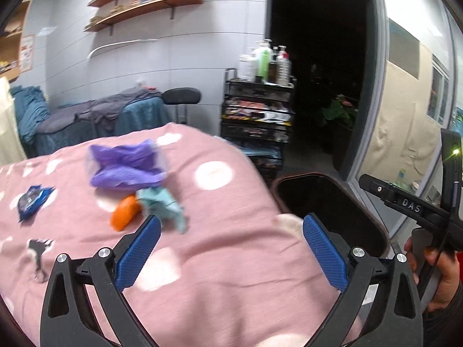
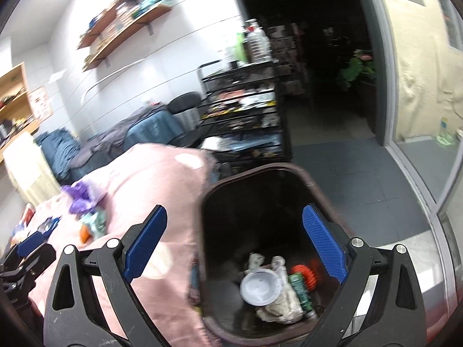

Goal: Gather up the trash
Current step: 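Move both tools back from the bin toward the orange peel and teal cloth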

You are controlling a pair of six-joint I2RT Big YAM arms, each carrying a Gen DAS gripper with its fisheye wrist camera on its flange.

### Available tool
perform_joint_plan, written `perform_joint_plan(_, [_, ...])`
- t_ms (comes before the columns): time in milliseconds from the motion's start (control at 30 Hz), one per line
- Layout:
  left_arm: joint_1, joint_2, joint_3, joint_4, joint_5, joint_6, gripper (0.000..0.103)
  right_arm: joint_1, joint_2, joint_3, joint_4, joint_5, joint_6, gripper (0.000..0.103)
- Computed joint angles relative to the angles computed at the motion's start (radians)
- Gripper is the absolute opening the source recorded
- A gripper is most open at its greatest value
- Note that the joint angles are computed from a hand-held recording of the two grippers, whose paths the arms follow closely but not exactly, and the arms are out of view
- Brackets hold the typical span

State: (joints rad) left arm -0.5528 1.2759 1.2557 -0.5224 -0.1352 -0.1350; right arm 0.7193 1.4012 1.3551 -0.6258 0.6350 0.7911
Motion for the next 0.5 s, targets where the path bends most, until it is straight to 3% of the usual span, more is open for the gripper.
perform_joint_plan(300, [0.114,-0.075,-0.074,-0.013,0.01,-0.01,0.097,0.042,0.167,0.201,-0.015,-0.167,-0.185,0.097])
perform_joint_plan(500, [0.211,-0.091,-0.092,-0.035,0.021,-0.016,0.097,0.064,0.32,0.419,-0.129,-0.283,-0.296,0.097])
